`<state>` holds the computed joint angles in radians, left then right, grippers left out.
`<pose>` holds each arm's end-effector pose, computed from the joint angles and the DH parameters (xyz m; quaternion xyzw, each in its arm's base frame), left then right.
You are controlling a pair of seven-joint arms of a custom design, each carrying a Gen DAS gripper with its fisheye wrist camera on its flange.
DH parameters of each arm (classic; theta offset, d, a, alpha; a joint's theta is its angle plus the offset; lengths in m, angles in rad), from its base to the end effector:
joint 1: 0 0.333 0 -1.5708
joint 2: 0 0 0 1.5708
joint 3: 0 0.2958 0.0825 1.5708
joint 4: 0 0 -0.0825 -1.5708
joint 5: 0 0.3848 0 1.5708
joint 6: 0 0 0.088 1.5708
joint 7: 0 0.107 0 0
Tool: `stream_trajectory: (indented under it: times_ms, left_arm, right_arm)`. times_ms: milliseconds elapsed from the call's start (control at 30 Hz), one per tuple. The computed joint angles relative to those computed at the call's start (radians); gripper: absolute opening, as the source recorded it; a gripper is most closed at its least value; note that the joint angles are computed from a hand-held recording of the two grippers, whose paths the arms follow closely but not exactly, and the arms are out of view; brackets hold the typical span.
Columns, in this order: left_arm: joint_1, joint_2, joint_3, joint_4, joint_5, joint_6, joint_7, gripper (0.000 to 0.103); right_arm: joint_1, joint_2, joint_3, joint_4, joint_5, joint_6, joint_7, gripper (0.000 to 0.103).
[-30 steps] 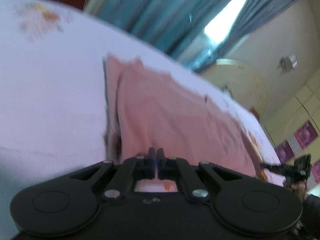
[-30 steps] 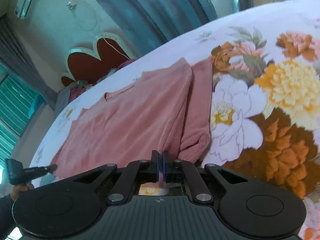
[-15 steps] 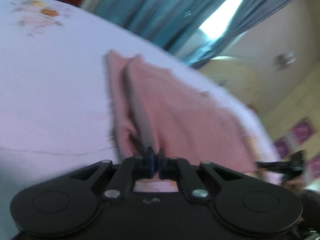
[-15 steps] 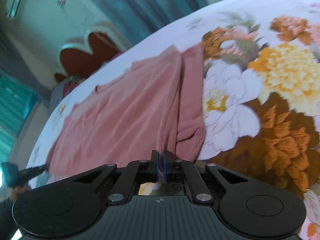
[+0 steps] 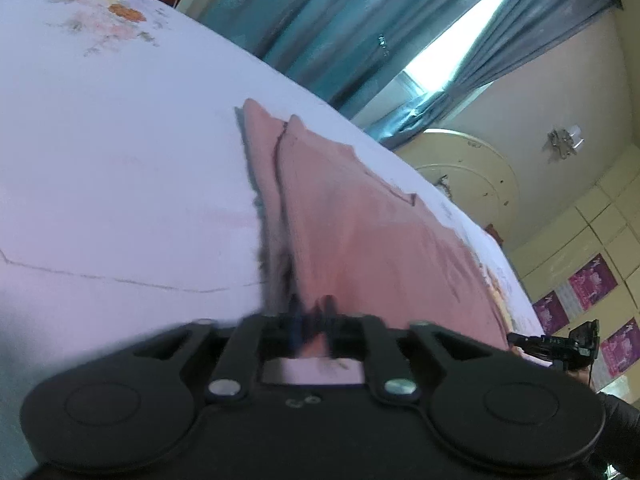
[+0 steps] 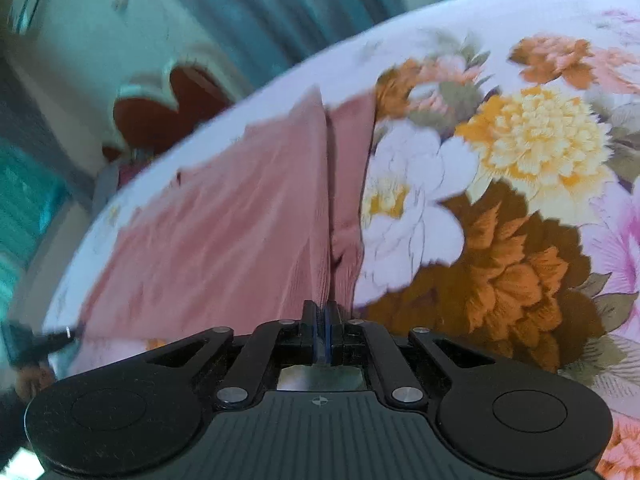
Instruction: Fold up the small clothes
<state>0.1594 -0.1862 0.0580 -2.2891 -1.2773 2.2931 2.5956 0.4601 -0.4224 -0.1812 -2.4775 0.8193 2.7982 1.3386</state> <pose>0.5067 0.0909 0.4400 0.6216 -0.6092 0.4925 0.0066 0.4576 0.0906 0.4923 -0.5765 0.6934 -0.0059 0.4322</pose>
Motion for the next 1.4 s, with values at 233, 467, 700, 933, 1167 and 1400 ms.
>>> stream_trajectory:
  times_ms: [233, 467, 700, 933, 1167, 1400]
  left_arm:
    - [-0.015, 0.01, -0.018, 0.022, 0.066, 0.035, -0.005, 0.017]
    - [0.015, -0.022, 0.027, 0.012, 0.017, -0.09, 0.085, 0.003]
    - [0.024, 0.019, -0.007, 0.045, 0.149, -0.042, -0.044, 0.019]
    - [-0.088, -0.127, -0.025, -0.045, -0.053, 0.307, 0.088, 0.06]
    - [-0.204, 0.148, -0.141, 0.222, 0.024, 0.399, 0.08, 0.063]
    - [-0.206, 0.38, -0.222, 0.446, 0.279, 0.418, -0.043, 0.071]
  right_arm:
    - [-0.003, 0.055, 0.003, 0.062, -0.056, -0.072, -0.018, 0.03]
    - [-0.071, -0.009, 0.012, 0.078, -0.086, -0.203, -0.121, 0.002]
    - [-0.133, 0.044, 0.074, 0.088, -0.141, -0.206, -0.038, 0.008]
    - [-0.182, 0.018, 0.187, 0.041, -0.425, 0.077, 0.213, 0.06]
    - [-0.078, 0.411, 0.217, 0.452, -0.531, 0.074, 0.262, 0.047]
    - [-0.143, 0.741, 0.371, 0.831, -0.485, -0.031, 0.1, 0.047]
